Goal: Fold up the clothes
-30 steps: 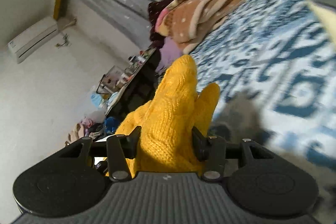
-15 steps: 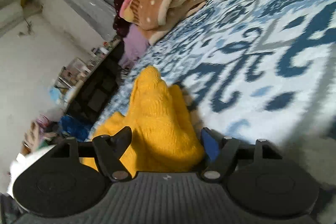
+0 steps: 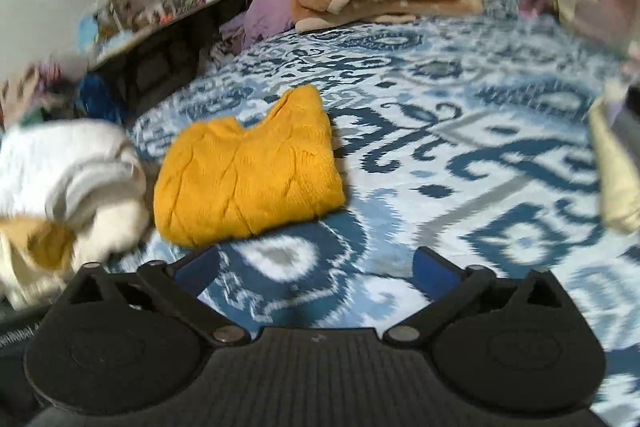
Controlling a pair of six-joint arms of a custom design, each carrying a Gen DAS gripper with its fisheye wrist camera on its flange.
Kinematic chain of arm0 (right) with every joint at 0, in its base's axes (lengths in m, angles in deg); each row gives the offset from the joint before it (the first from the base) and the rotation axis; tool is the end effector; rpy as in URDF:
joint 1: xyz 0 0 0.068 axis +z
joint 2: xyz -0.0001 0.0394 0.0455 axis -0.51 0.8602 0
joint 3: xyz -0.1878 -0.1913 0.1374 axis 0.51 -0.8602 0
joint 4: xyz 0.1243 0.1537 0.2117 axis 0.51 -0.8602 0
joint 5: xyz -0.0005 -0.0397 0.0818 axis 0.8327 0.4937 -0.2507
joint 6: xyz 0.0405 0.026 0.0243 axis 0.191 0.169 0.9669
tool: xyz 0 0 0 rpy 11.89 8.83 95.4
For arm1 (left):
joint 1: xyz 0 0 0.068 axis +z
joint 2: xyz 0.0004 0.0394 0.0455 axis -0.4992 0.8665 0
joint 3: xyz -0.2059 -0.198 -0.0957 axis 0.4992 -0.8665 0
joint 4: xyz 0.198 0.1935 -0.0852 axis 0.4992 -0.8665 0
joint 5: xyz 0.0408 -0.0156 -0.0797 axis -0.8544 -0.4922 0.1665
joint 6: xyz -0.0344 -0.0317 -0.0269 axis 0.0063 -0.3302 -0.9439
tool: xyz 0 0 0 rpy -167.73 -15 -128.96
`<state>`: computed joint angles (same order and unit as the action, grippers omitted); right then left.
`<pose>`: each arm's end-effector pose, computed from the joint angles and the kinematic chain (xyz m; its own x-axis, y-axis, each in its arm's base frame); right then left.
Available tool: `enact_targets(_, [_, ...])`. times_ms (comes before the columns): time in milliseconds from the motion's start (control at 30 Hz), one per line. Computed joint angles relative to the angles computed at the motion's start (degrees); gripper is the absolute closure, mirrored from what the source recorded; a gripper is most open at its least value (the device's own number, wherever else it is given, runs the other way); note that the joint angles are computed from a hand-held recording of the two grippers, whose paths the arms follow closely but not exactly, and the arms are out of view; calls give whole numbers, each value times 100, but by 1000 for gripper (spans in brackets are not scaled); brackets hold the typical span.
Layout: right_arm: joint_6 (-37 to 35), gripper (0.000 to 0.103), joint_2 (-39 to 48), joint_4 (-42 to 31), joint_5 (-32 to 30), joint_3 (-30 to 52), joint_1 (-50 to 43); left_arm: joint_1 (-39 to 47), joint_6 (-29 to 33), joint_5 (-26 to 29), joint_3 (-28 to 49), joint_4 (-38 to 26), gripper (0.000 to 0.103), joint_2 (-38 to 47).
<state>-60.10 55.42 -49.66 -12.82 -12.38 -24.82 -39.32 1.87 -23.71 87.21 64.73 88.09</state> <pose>0.3300 0.0435 0.2408 -0.6817 -0.0129 -0.7316 -0.2570 0.9404 0.2229 0.2678 -0.0398 0.2342 -0.5653 -0.2413 -0.7888 -0.1299 0.9704 -0.2038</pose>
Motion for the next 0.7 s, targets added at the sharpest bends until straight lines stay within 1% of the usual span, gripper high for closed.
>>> enact_targets(100, [-435,0,-177,-315,447,55,179,-346,482,-783,220,-125,0,-1])
enact_targets(133, [-503,0,-238,-378,559,47,211,-427,620,-964,262,-133,0,-9])
enact_targets(167, [-525,0,-296,-427,619,35,218,-440,667,-964,266,-125,0,-32])
enact_targets(233, [-552,0,-401,-521,737,17,235,-398,655,-781,247,-120,0,-97])
enact_targets(300, [-523,0,-470,-598,822,18,256,-488,696,-864,277,-188,0,-118])
enact_targets(400, [-522,0,-571,-615,1035,-22,360,-480,428,-967,348,-358,0,-180])
enact_targets(467, [-508,0,-606,-599,1109,-46,398,-375,241,-838,407,-501,0,-237])
enact_targets(567, [-399,0,-639,-675,1116,-14,403,-331,225,-745,502,-683,0,-243])
enact_targets(633, [-381,0,-664,-694,1168,-6,425,-290,188,-582,534,-770,0,-236])
enact_targets(700, [-376,0,-674,-727,1185,11,433,-325,127,-660,567,-839,0,-214])
